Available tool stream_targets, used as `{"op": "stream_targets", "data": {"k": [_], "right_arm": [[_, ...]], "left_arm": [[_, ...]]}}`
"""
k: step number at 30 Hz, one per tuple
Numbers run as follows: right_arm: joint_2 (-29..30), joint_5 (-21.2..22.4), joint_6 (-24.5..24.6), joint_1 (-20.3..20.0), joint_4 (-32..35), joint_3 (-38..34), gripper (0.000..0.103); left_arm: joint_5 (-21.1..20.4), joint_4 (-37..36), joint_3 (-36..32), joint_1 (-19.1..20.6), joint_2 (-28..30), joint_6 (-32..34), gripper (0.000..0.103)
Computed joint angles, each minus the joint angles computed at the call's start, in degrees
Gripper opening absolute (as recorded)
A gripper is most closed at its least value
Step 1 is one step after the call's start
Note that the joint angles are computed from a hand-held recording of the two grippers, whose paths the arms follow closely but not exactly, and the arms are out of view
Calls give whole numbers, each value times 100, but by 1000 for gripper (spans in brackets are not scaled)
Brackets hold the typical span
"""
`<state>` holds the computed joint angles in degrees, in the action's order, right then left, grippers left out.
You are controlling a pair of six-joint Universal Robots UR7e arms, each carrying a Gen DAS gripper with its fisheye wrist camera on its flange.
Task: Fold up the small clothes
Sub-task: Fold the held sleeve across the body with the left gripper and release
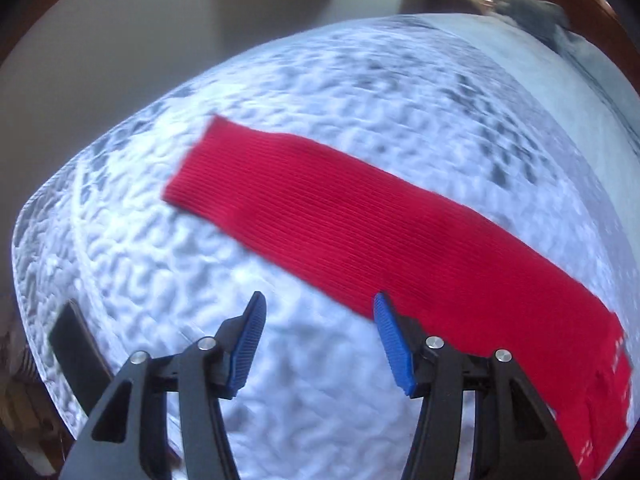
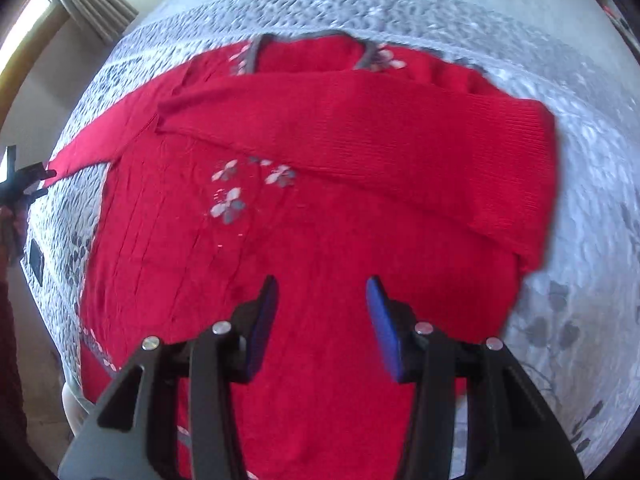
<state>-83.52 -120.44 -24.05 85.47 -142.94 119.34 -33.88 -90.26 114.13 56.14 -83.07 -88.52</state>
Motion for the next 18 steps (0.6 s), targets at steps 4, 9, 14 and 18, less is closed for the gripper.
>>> {"op": "stream_targets", "data": {"k": [4, 9, 14, 18], "right_arm": [[276, -109, 39, 111, -96, 36, 45], [419, -227, 23, 122, -234, 125, 45], [471, -302, 19, 84, -309, 190, 46], [403, -259, -51, 63, -361, 270, 48]], "left_arm": [[-43, -335, 10, 419, -323, 379, 57], [-129, -1840, 353, 852, -784, 1270, 56], [176, -1896, 324, 843, -698, 1199, 11], [413, -2291, 375, 742, -633, 1402, 7]]}}
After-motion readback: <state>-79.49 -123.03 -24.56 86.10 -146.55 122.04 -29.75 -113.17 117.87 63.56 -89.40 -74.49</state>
